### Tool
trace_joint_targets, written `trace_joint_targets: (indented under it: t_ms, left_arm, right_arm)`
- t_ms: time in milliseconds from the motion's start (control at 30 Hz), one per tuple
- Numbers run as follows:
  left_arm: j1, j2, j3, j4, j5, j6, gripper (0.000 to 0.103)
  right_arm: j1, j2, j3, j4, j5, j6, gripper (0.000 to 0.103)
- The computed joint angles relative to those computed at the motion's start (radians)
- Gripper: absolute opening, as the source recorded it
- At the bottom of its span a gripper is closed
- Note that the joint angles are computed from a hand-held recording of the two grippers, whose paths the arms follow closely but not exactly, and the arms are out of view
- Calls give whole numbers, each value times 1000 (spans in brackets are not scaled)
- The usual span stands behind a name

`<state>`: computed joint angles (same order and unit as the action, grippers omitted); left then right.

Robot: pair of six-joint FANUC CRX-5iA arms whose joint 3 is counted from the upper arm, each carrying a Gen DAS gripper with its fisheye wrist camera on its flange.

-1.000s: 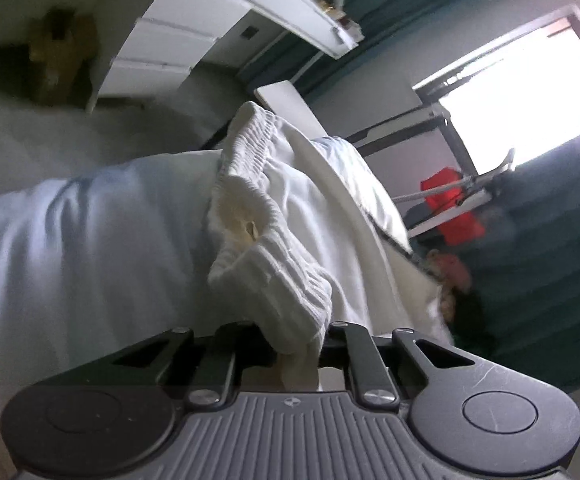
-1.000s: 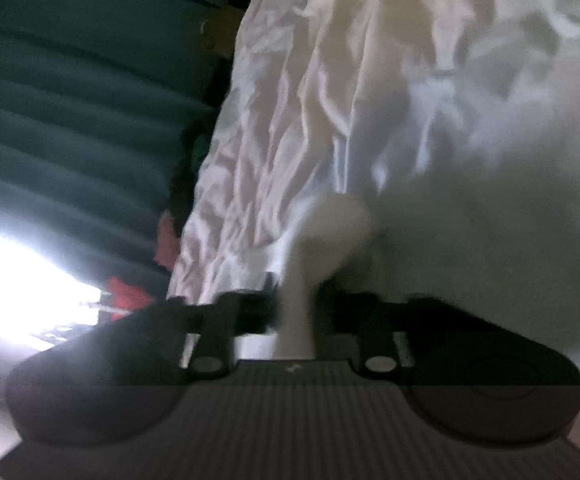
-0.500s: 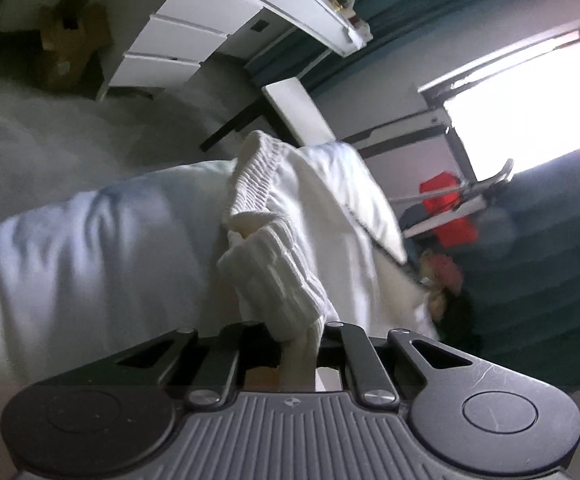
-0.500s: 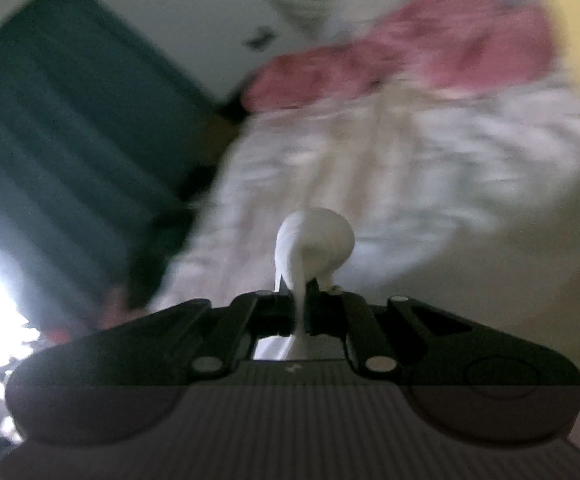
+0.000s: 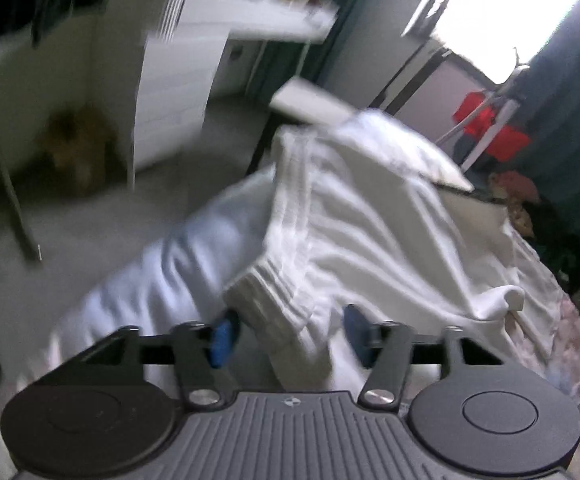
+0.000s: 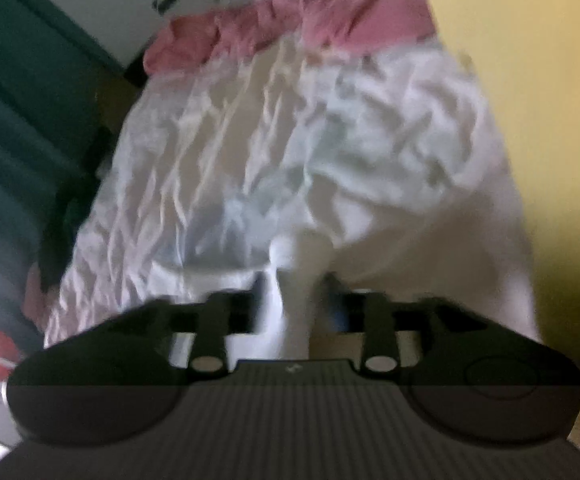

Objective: Fold clothes

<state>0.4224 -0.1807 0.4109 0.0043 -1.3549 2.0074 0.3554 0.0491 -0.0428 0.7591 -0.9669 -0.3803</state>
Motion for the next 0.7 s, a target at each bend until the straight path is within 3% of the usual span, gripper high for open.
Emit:
trace_joint_targets:
  t_ms: [33, 167, 367, 533, 700]
  left_arm:
    - [-31, -6, 12, -38, 12, 8, 79]
    - [-174, 1, 82, -188, 48, 32, 83]
    - [-380, 78, 168, -291, 114, 26, 90]
    - [-532, 181, 224, -360, 173, 1, 96]
    - [-625, 283, 289, -385, 225, -58, 96]
  right_arm:
    - [6, -1, -8, 43, -3, -12, 78]
    - [29, 7, -4, 177, 57, 86, 78]
    - [80, -20, -30, 350, 337, 223, 78]
    - [122, -29, -38, 379, 546, 344, 77]
    - [176, -16, -10, 268, 620, 504, 77]
